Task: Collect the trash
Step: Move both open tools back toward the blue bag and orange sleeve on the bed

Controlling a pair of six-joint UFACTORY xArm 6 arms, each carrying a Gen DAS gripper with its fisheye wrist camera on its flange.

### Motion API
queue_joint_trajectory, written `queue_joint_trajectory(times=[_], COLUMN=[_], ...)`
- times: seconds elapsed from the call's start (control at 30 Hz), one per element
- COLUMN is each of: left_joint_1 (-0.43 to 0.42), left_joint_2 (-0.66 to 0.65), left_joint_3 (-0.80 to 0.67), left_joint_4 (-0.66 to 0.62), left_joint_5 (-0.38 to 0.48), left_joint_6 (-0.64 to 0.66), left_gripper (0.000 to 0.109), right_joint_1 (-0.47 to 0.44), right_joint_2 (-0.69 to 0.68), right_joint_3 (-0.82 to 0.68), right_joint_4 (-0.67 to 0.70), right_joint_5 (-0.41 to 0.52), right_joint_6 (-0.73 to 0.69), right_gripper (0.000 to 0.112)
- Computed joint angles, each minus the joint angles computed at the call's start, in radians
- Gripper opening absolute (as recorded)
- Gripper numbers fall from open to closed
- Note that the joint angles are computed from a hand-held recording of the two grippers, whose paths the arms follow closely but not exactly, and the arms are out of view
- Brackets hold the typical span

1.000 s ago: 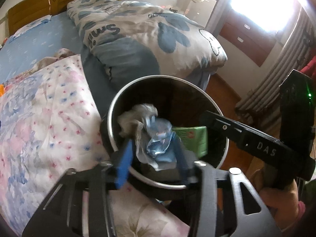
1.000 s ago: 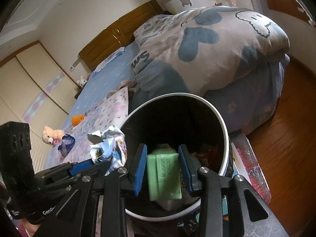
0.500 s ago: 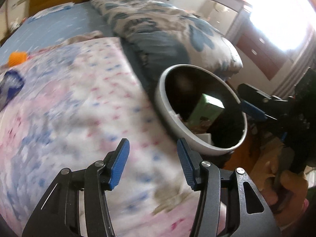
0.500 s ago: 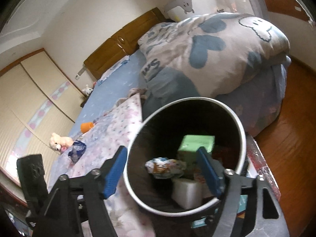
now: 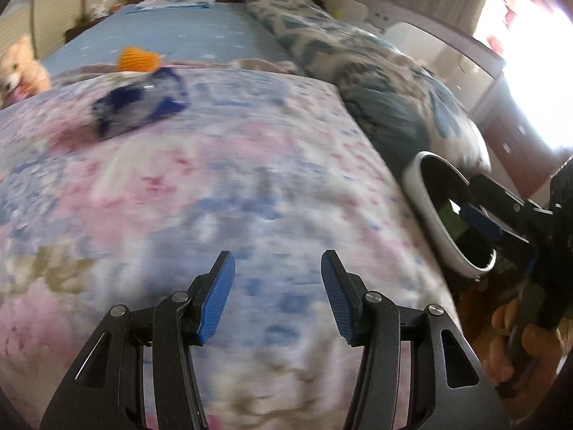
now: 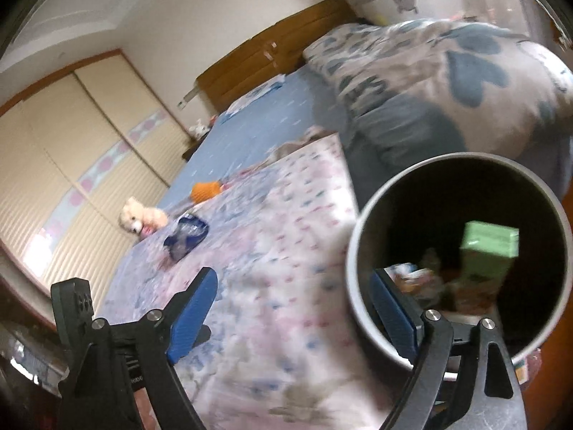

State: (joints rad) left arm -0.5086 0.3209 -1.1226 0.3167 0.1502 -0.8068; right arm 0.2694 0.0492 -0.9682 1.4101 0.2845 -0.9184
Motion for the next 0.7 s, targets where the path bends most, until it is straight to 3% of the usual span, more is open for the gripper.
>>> queue_joint_trajectory(times=[0.23,0.33,0.57,0.7], left_joint_1=[0.089,0.129,0.199,0.219], left_joint_2=[-0.043,-0.045,0.035,0.127], left_joint_3=[0.060,0.054,-0.074,-0.189], left_joint_4=[0.087,0.155,0.160,0.059], left_joint_5=[-0.012,0.002,0.038,0.062], left_joint_6=[-0.069,-0.111,-0.044,0.077], left_gripper=[0.051,0.056,0.064,0.068], right_joint_1=[0.063,0.082,0.101,0.104], right_joint_2=[0.076,0.107,0.206,0.273], right_joint_3=[-0.072,-0.104,-0.210,-0.289], right_joint_4=[-0.040,-0.043,-0.088,-0.132], right_joint_5=[0.006,0.010,0.028,0.047], right_joint_6=[0.038,0.043,0.093,0.143], right_gripper=[0.088,0.088,0.088,0.088])
